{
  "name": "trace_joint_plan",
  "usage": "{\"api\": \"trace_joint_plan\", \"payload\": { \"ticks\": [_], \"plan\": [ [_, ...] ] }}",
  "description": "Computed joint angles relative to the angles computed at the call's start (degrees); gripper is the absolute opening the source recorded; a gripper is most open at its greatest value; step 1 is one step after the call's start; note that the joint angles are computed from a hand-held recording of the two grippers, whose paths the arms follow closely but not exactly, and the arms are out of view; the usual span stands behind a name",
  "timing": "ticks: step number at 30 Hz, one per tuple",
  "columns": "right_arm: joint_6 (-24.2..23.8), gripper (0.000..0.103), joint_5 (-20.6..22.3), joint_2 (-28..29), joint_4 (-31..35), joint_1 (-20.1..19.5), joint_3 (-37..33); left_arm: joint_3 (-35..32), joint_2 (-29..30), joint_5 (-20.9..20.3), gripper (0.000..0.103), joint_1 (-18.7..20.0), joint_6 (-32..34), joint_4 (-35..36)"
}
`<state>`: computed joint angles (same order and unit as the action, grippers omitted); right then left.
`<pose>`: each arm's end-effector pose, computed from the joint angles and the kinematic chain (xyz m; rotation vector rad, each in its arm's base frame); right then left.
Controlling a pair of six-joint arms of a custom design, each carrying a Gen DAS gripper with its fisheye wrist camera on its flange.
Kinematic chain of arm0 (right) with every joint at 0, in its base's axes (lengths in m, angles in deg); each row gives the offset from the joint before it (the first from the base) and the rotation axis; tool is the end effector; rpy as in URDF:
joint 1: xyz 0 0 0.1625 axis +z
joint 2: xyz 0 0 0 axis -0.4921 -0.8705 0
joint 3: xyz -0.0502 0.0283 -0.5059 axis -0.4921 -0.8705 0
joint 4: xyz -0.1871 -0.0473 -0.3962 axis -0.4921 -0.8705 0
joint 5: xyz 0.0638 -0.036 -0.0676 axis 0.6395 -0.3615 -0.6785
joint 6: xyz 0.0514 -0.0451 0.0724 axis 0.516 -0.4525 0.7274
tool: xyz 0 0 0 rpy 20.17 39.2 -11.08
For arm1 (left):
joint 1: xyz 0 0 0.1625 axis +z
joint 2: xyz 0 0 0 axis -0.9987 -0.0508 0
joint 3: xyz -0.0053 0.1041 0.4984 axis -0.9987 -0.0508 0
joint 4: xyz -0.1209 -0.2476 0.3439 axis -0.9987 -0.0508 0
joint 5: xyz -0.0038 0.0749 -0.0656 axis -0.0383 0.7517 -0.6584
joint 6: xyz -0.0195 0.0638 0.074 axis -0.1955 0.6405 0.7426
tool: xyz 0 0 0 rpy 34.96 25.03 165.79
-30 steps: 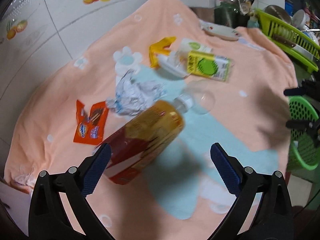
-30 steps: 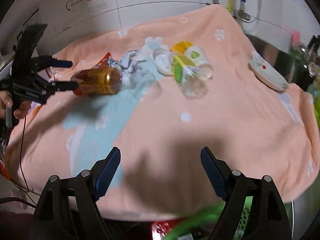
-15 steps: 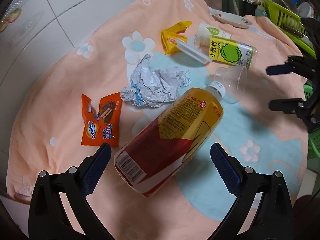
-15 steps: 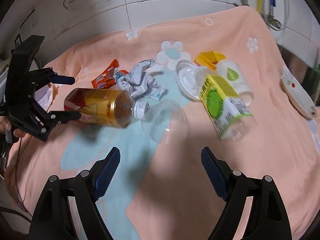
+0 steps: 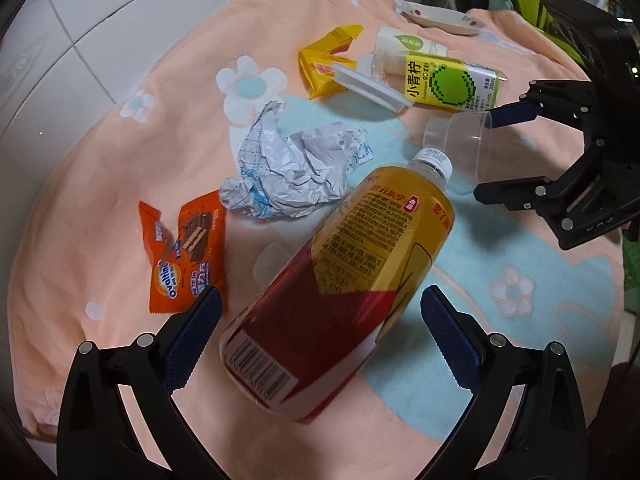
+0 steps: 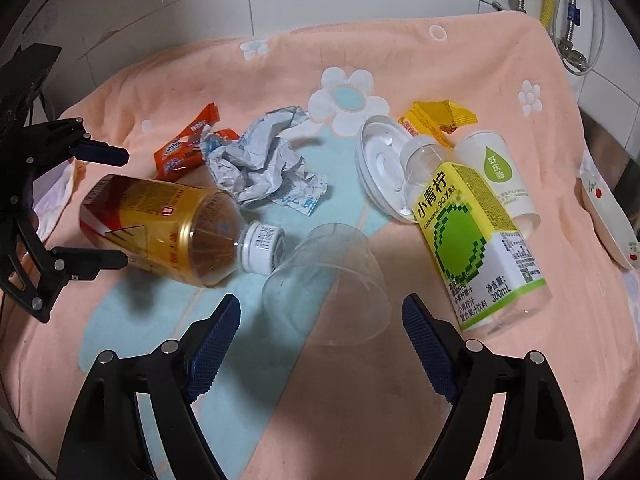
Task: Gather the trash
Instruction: 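Grasp the clear plastic cup with right gripper while left gripper nears the gold-red bottle, then carry the clear cup with right gripper while left gripper carries the gold-red bottle, release both into the green basket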
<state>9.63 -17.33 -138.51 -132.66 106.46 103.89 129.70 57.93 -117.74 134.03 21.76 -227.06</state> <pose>-0.0587 -0.7742 0.2976 1.1345 -2.4026 0.4116 -0.3694 -0.7070 -0.0972 0.7163 2.1381 -0.4424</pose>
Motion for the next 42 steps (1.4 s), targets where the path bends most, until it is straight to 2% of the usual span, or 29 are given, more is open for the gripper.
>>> {"api": "trace_joint_plan", "payload": {
  "ticks": [4, 13, 20, 31, 42],
  "plan": [
    [0.0, 0.08, -0.7, 0.8, -0.2, 0.0, -0.5, -2.1, 0.8, -1.0, 0.098, 0.7, 1.2, 1.8],
    [1.1, 0.062, -1.2, 1.4, 1.5, 0.0, -1.9, -5.6, 2.6, -2.8, 0.098, 1.6, 3.5, 5.6],
    [1.5, 0.061, -0.4, 1.1, 2.2, -0.3, -2.1, -6.2, 3.3, -3.1, 0.097, 1.9, 3.1, 5.3],
    [2.1, 0.06, 1.2, -1.6, 2.6, -1.6, -0.1, -5.4, 3.5, -3.4, 0.082, 0.7, -2.3, 4.2],
    [1.2, 0.06, 3.9, -6.6, 2.0, -4.0, 4.1, -1.9, 3.3, -3.1, 0.076, -1.6, -7.8, 0.0]
  ]
}}
